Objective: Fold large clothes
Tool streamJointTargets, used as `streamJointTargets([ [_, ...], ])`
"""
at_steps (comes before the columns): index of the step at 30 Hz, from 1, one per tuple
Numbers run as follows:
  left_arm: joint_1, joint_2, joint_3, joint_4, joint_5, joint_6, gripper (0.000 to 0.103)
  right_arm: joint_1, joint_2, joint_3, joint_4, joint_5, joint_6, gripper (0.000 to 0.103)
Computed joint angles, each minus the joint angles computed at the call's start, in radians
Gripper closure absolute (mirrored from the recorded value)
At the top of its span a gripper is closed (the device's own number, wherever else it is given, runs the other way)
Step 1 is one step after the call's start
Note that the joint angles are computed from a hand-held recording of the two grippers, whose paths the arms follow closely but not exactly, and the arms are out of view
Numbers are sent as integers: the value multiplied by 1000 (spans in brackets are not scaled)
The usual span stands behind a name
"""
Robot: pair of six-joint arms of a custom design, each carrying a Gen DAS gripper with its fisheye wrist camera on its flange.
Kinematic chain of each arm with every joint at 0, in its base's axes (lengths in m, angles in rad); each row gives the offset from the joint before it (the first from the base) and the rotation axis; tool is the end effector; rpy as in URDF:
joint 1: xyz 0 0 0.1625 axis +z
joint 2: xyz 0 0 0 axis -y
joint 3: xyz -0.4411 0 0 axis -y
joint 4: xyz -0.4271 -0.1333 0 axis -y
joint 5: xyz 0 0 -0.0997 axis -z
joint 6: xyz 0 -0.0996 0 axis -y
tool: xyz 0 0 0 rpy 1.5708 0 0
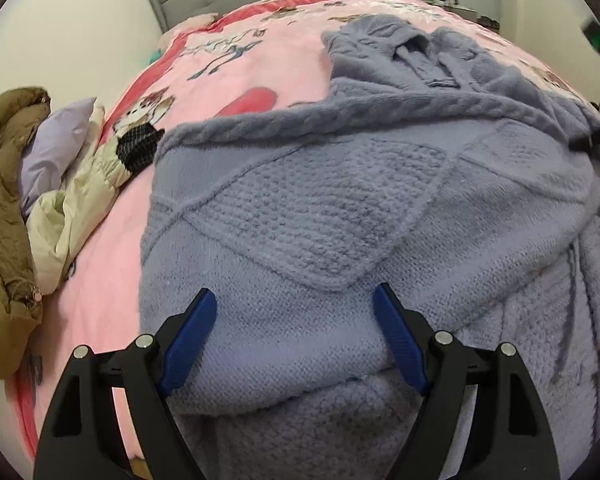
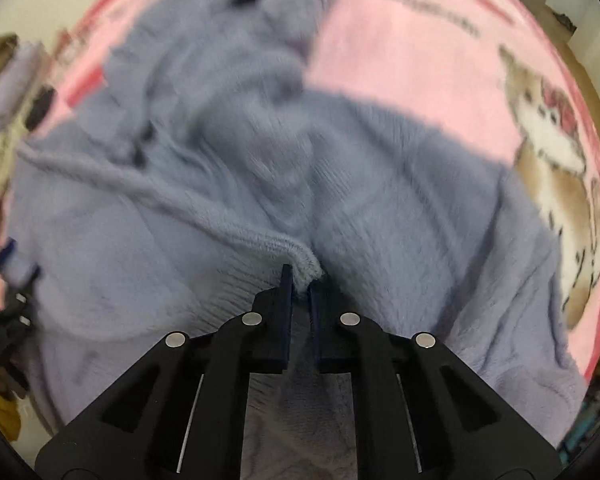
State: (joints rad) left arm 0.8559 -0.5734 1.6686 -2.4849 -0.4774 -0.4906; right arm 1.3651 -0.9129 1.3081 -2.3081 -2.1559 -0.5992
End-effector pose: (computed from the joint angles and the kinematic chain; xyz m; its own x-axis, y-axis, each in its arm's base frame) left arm -0.2625 -0.6407 -0.0409 -0.5174 0.0223 -0.8555 0.4547 0.8540 -0.2528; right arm -0.0838 -0.7851 0.3023 -0.7512 -0.2297 0.6188 -0.2800 0.9599 0.0164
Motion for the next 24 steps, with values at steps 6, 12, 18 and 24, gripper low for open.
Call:
streamJointTargets([
  [6,-11,15,-10,41,56,-31,18,-11,-21,24,-45,72,46,85],
  [12,-60,8,22,-126,86,54,11,-42,-179,195,-221,239,0,55],
  [18,-104,98,-84,-254,-18,183,9,-93,-389,421,-460,174,102,16],
  [24,-152,258,-262,-335,-245,403,9,-241,-598,582,-551,-19,226,14],
])
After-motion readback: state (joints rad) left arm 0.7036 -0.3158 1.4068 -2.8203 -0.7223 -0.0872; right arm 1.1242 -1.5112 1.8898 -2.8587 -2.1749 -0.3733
